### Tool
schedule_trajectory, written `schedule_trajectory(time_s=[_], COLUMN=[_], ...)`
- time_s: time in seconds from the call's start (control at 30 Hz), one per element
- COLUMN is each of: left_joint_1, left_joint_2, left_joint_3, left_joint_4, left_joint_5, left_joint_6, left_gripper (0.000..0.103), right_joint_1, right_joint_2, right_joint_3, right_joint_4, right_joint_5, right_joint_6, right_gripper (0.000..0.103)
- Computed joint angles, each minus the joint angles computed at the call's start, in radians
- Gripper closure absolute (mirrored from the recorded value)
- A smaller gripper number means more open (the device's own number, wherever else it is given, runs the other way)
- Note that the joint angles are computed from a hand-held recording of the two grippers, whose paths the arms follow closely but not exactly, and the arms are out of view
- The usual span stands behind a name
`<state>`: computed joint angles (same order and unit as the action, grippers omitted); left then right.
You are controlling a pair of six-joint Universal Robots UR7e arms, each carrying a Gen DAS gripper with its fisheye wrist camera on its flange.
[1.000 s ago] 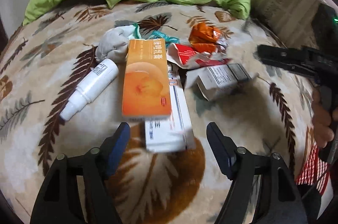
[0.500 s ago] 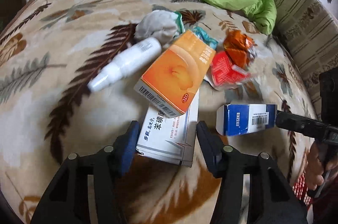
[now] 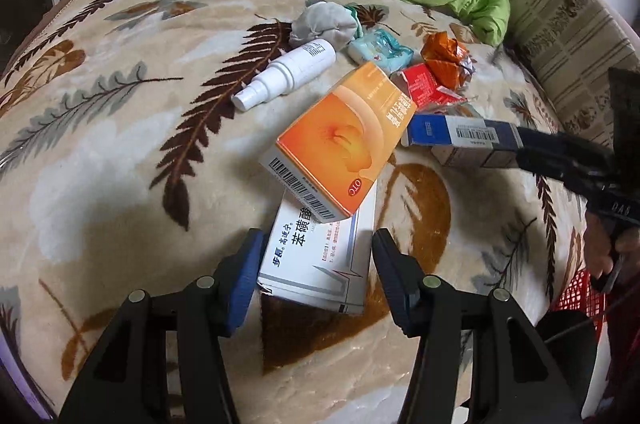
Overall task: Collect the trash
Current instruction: 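Grasp the blue-and-white medicine box with the right tool, then grasp the orange ointment box with the left tool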
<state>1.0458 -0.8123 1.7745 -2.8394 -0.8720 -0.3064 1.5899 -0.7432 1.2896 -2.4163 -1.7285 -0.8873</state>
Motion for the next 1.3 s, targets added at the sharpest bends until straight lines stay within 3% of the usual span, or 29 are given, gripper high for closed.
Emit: schedule_trajectory(time_s=[0.3, 0.47, 0.7, 0.73, 0.93, 1.0, 1.13, 1.3], left_joint_1=[-0.021, -0.022, -0.03, -0.031, -0.013, 0.005, 0.021, -0.015], left_joint_2=[-0.029, -0.045, -0.022, -0.019, 0.037, 0.063, 0.115, 0.107], left_joint_3=[0.035, 0.041, 0.015, 0.01, -0.089, -0.145, -0.227, -0.186], left_joint_4=[-0.028, -0.079, -0.122, -0.131, -0.182, -0.139, -0.045, 0.014], left_joint_5=[0.039, 0.02, 0.023, 0.021, -0.034, -0.072, -0.067, -0.12], left_joint_6=[0.054, 0.071, 0.084, 0.089, 0.122, 0.112, 0.104, 0.158], left_gripper=[0.039, 0.039, 0.038, 0.038, 0.035, 0.035, 0.035, 0.035], right_joint_1=[0.01, 0.021, 0.037, 0.034, 0.03, 0.02, -0.011, -0.033], right_joint_2=[-0.032, -0.003, 0.111, 0.116, 0.072, 0.039, -0.042, -0.125], right_joint_3=[0.026, -0.006, -0.078, -0.083, 0.001, 0.031, 0.089, 0.181], right_joint_4=[-0.021, 0.002, -0.043, -0.037, -0.144, -0.155, -0.138, -0.176], right_joint_5=[-0.017, -0.041, -0.178, -0.174, -0.181, -0.159, -0.066, 0.01], right_joint_6=[-0.064, -0.117, -0.207, -0.193, -0.121, -0.042, 0.125, 0.221], right_gripper=[0.047, 0.037, 0.038, 0.048, 0.063, 0.064, 0.064, 0.064])
